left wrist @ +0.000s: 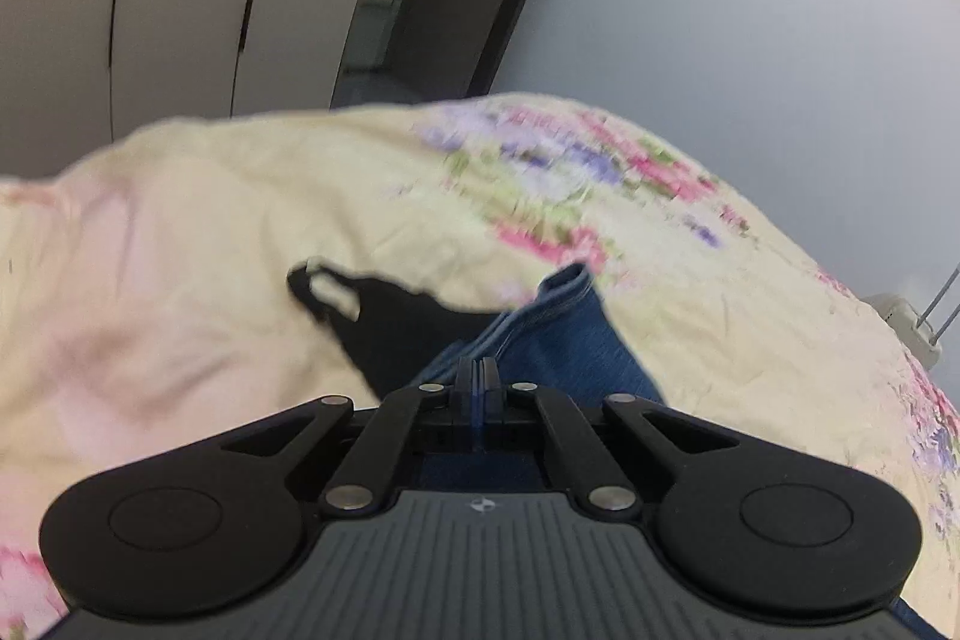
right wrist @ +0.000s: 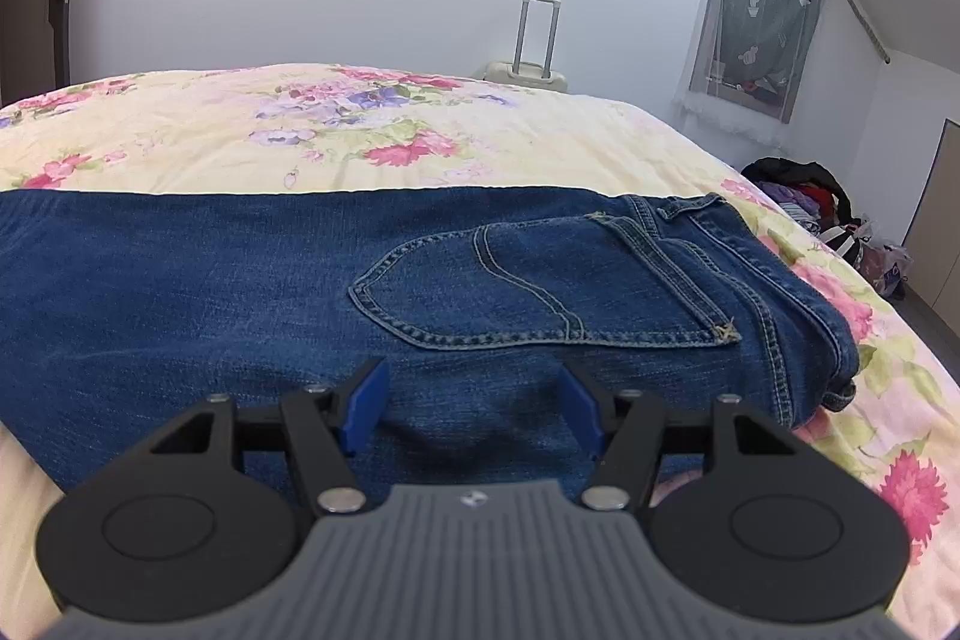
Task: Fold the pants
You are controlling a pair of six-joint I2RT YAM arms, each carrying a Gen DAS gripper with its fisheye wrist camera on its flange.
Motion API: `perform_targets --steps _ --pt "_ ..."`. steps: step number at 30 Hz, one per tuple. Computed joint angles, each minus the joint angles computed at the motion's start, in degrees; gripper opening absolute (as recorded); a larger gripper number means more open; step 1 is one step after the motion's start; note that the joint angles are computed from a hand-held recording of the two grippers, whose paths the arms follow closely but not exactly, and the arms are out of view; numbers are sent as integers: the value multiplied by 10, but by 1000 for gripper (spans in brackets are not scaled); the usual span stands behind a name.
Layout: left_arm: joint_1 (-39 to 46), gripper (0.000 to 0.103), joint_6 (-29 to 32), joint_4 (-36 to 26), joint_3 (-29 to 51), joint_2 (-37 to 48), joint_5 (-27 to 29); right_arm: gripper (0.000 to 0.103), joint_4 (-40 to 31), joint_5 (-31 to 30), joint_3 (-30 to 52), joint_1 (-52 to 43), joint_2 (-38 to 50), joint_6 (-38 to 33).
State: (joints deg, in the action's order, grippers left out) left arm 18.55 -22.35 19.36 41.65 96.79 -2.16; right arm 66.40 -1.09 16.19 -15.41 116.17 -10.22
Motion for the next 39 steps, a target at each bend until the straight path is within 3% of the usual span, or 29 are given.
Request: perform_targets --steps 3,4,9,12,16,19,25,29,33,39 --pt "-2 0 40 -88 59 24 -51 59 1 -1 4 -1 6 2" --pt "6 0 46 -106 68 36 -43 59 1 -2 6 -2 9 4" --pt "30 1 41 -37 0 5 117 59 5 0 8 0 15 6" --pt "-24 1 99 -48 6 -2 122 59 5 -1 9 -1 17 7" --pt "-119 5 181 -89 76 72 39 59 24 7 3 6 21 8" --pt "-152 2 200 -117 166 175 -30 59 60 3 -10 15 25 -4" --pt "-160 1 108 -204 349 318 -115 59 51 -1 9 21 45 -12" --pt "-169 1 92 -252 424 361 -163 60 15 4 35 17 51 -5" --pt "-184 1 90 -199 379 323 -192 61 -5 2 52 14 59 3" --pt "-208 3 81 -167 223 171 -135 60 -28 -20 45 -2 29 22"
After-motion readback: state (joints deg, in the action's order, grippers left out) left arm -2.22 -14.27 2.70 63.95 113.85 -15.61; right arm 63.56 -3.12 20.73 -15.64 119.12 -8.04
